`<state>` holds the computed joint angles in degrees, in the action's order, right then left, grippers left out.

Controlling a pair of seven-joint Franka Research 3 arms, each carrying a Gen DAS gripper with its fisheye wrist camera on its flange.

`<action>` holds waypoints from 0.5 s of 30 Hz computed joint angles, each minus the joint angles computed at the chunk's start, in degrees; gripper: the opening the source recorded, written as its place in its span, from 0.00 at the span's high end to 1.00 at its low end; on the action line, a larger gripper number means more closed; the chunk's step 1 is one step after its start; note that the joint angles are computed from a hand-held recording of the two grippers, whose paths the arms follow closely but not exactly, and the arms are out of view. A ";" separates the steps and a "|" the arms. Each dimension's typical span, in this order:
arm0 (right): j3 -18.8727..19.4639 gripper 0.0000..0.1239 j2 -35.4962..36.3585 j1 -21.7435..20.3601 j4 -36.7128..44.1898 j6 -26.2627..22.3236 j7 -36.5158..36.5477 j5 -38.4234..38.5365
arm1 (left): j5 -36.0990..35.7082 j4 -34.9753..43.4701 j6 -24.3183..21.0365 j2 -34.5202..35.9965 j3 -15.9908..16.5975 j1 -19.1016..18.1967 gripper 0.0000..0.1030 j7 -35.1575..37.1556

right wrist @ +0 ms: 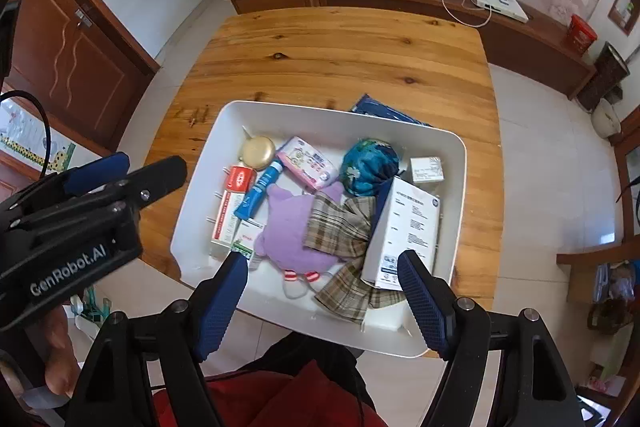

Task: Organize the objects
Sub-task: 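Move both open tools from the tray toward the dark blue packet and red-white box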

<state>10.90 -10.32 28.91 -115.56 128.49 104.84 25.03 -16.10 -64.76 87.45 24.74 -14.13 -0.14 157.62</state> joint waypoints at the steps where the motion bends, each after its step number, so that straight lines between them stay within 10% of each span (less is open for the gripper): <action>1: 0.10 0.37 -0.03 0.03 0.23 -0.02 0.11 -0.25 | -0.12 0.13 -0.06 0.04 0.00 0.10 0.31 0.01; 15: -1.41 0.37 1.78 -0.36 2.23 0.77 -4.27 4.42 | 1.58 16.76 -6.21 9.69 -0.84 -1.50 0.31 -3.91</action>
